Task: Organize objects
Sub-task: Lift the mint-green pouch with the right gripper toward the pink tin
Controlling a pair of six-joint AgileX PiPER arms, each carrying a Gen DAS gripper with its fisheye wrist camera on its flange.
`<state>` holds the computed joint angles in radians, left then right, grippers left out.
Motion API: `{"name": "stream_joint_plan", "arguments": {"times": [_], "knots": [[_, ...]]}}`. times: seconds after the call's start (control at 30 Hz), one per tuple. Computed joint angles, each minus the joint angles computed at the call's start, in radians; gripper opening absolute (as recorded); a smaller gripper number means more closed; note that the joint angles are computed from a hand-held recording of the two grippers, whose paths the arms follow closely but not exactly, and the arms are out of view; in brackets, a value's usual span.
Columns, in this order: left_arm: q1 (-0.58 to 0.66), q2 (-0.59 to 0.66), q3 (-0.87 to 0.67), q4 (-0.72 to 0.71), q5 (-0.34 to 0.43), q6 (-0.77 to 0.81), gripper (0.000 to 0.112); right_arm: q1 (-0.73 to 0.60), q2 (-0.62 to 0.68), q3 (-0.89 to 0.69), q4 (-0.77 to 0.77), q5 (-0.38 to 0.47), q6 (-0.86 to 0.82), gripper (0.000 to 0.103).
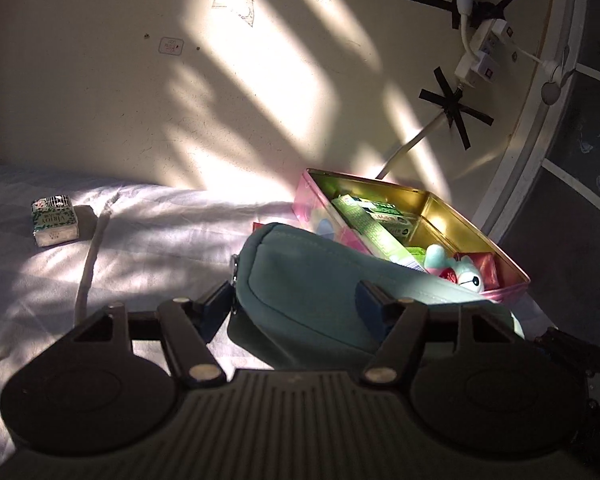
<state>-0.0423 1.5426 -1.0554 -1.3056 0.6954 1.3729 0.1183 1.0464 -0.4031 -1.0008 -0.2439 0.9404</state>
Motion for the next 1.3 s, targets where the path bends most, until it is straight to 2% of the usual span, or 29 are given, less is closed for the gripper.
{"name": "stream_joint_plan", "arguments": {"times": [0.1,0.27,0.4,0.57,0.67,0.77,0.97,1.1,1.3], "knots": [[-0.059,-0.023,-0.014,-0.031,-0.049,0.024,0.07,-0.083,-0.025,-0.002,-0.047,-0.06,0.047,0.081],[-0.183,0.002,-0.082,0.063,-0.136,-0.094,0.07,-0.214,-0.06,0.016,-0.088,-0.132,0.08,0.08],[-0.264,0.013,-0.115,0.126,-0.19,-0.168,0.07,-0.418,-0.064,0.018,-0.275,-0.291,0.268,0.08],[-0.348,0.011,-0.129,0.205,-0.271,-0.253,0.07,-0.512,-0.071,0.038,-0.273,-0.344,0.254,0.08],[-0.4,-0.018,-0.092,0.21,-0.359,-0.239,0.07,-0.544,-0.071,0.052,-0.261,-0.372,0.246,0.08],[-0.422,-0.031,-0.077,0.253,-0.396,-0.278,0.07,-0.557,-0.075,0.066,-0.254,-0.388,0.244,0.08],[-0.432,-0.029,-0.091,0.487,-0.393,-0.54,0.07,-0.564,-0.077,0.081,-0.245,-0.405,0.228,0.08],[-0.444,-0.042,-0.071,0.55,-0.421,-0.601,0.07,-0.561,-0.07,0.089,-0.238,-0.411,0.215,0.08],[-0.445,-0.042,-0.07,0.579,-0.421,-0.634,0.07,-0.578,-0.068,0.09,-0.256,-0.428,0.229,0.08]]}}
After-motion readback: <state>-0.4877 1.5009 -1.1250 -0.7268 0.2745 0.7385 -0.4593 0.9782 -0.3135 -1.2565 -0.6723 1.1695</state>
